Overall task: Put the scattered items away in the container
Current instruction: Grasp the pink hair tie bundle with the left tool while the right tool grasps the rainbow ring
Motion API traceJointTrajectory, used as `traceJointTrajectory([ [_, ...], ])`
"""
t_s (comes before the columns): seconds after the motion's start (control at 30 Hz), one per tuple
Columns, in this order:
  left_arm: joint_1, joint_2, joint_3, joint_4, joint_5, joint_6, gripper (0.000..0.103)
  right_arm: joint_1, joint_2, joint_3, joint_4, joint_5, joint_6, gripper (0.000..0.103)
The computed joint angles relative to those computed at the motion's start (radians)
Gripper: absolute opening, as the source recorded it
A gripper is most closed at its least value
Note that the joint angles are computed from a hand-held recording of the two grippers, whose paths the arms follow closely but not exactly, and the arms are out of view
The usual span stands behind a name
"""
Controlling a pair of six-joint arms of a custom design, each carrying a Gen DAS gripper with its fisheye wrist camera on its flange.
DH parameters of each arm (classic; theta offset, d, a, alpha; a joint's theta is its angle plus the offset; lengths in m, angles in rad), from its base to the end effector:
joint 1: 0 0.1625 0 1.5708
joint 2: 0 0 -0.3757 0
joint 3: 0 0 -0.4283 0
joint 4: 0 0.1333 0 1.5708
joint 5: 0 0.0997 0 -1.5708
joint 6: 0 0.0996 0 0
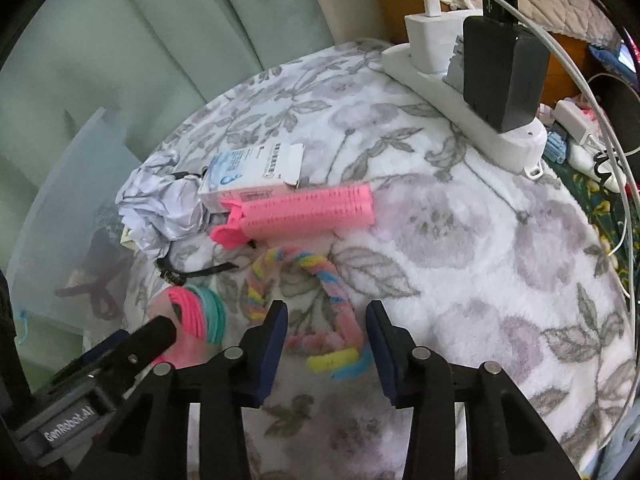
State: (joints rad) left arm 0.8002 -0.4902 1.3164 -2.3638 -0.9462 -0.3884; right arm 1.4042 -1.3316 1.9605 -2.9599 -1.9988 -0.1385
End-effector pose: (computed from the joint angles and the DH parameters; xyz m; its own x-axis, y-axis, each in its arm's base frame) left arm -0.3632 -0.6491 -0.0596 -0.7898 0.2643 -0.5535 0.4290 0.8830 -0.1906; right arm -0.0038 -0.5774 0.2786 -0.8582 0.3301 0.3930 0.0017 0.7676 -0.6409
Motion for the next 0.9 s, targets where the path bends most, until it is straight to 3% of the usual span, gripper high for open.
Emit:
traceJointTrajectory([
  [0.23, 0.006, 0.014, -0.011, -0.012, -0.035, 0.019, 0.083, 0.019, 0.045, -0.017, -0.062, -0.058, -0.042, 0.043],
  [0.37, 0.009, 0.028, -0.027, -0.008, -0.059, 0.032, 0.077, 0.030, 0.072, -0.025, -0.112, -0.105, -0.075, 0.032],
  [0.5, 0.013, 0.044, -0.051, 0.016, -0.065, 0.042, 0.070, 0.030, 0.083, -0.031, -0.136, -0.118, -0.094, 0.028],
  [0.9, 0.013, 0.048, -0.053, 0.015, -0.063, 0.052, 0.069, 0.030, 0.097, -0.037, -0.160, -0.116, -0.114, 0.021],
])
